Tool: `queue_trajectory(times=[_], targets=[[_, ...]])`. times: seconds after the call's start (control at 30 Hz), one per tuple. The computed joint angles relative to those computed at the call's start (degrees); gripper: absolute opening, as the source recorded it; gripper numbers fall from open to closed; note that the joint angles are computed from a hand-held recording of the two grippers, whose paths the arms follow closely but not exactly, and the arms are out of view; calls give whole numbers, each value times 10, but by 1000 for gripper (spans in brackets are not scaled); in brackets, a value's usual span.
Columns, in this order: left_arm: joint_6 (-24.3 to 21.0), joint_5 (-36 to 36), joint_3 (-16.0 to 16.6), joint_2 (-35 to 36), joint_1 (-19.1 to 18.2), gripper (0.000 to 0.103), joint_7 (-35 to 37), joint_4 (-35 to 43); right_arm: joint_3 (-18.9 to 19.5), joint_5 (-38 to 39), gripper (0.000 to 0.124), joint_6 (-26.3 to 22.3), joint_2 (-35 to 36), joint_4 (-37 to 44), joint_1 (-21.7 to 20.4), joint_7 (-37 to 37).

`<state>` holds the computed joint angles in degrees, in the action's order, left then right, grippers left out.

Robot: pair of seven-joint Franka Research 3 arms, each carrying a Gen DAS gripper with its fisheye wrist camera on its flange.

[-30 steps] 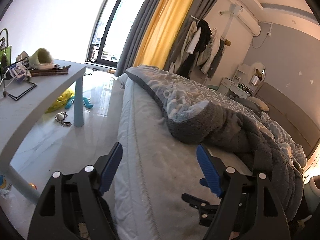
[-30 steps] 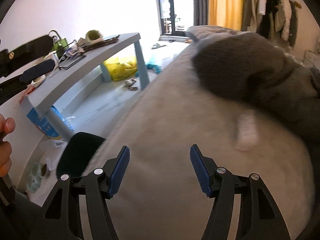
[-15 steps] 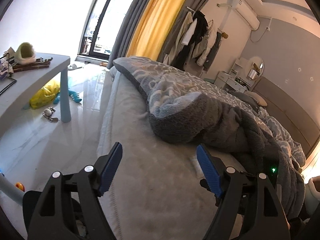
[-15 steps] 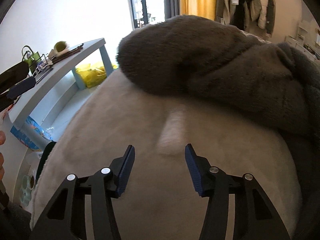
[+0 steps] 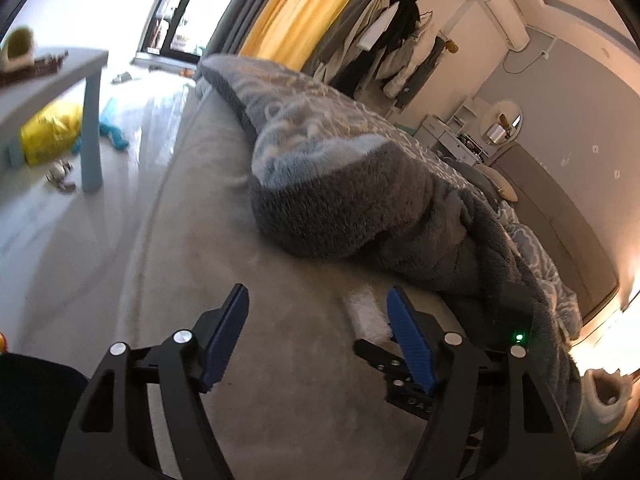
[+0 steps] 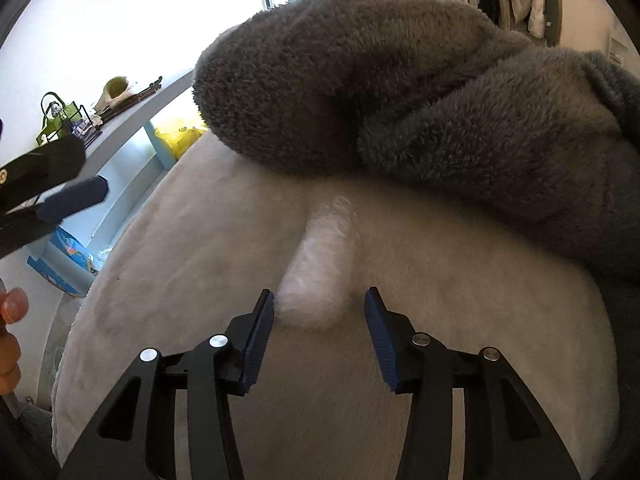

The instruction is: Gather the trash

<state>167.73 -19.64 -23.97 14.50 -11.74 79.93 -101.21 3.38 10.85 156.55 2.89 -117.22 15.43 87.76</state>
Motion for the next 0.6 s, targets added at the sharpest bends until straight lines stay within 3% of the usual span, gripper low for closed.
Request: queue_trajectory(times=[0.13,0.37,0.6], targets=[[-13,-60,-34,27,25,70,32,23,-2,9,41,3,5,2,-4,-17],[-31,-138,-71,75,43,67,61,63,3,77,31,7,13,6,-13,-109],[-39,-148,-68,109,30,66,49,95,9,160,29,12,-2,-7,-15,-224]])
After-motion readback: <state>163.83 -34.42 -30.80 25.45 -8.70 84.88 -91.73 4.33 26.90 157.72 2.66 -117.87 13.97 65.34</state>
